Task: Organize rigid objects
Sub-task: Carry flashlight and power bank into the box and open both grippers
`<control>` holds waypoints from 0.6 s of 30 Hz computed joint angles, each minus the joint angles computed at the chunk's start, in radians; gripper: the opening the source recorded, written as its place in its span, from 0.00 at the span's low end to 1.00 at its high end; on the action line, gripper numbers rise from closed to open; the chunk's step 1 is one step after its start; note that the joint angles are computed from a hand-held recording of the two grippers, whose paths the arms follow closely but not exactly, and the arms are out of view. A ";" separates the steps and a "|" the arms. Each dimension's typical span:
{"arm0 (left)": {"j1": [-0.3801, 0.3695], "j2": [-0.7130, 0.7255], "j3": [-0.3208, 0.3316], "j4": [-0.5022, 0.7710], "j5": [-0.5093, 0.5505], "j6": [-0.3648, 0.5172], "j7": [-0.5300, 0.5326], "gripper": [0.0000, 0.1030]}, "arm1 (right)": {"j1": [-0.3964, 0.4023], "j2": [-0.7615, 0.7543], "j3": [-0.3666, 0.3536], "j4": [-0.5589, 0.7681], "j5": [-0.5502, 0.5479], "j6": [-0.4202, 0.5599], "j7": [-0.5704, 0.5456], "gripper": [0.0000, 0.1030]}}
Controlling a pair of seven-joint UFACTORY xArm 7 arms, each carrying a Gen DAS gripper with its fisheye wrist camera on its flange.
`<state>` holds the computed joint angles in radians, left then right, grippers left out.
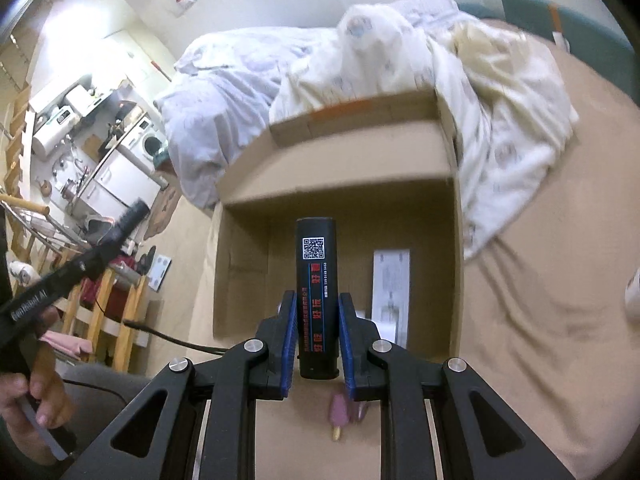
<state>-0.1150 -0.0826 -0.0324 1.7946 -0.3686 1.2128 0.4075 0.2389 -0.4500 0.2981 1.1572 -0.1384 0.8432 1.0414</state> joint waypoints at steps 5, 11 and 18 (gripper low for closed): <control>-0.025 0.071 -0.034 0.029 0.046 -0.033 -0.043 0.17 | -0.016 0.045 -0.014 0.030 -0.026 -0.008 -0.020 0.20; -0.063 0.037 -0.064 -0.204 0.147 -0.169 -0.011 0.17 | 0.009 0.074 -0.053 -0.041 0.045 -0.026 -0.039 0.20; -0.091 0.023 -0.074 -0.373 0.233 -0.260 0.013 0.17 | 0.035 0.133 -0.072 -0.066 0.095 -0.014 -0.061 0.20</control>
<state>-0.2061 -0.0596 -0.1068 1.4219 -0.1356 0.9531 0.4206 0.2735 -0.3173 0.2265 1.0915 -0.0433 0.8293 0.9802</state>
